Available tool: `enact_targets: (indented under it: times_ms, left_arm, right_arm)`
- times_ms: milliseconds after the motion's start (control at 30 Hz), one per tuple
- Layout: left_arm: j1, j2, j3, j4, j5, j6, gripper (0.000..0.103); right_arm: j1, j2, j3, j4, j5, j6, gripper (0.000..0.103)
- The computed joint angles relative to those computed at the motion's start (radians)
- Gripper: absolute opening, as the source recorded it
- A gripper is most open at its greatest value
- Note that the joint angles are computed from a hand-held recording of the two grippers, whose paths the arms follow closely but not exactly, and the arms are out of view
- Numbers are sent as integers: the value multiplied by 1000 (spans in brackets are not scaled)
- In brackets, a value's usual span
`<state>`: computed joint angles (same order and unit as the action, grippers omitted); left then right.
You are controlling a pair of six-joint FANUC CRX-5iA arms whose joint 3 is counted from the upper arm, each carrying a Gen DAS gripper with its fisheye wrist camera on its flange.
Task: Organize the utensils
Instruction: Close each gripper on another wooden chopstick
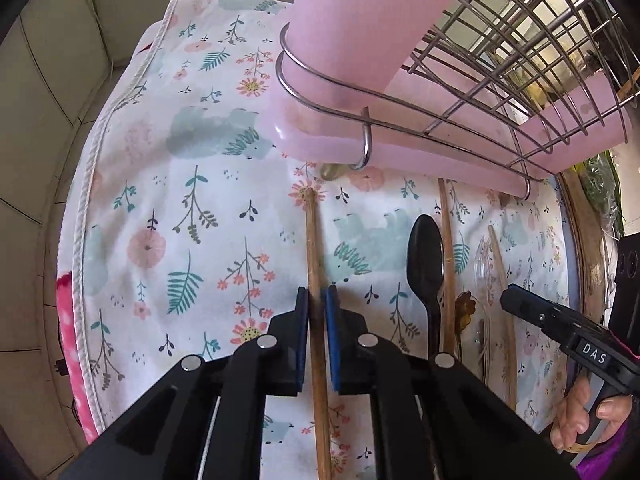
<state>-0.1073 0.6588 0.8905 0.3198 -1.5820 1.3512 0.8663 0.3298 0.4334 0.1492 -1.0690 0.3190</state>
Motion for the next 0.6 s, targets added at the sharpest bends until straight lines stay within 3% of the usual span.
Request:
enact_targets:
  times_ms: [133,333,500,600]
  left_arm:
    - [-3,79,143,-10,-109,1,12]
    - [-37,151,292,-64,-199,-1,13]
    - [-54,117,243,-98,-158,-29,10]
    - [-58,61,144,-97,-90,-48,8]
  right_arm:
    - [3,-51,-67,29,2,-47,7]
    - [4,5,36,8,-139,47,7]
    - [11,115,195,10,-282,129,8]
    - [15,149,237,26,-300,124,8]
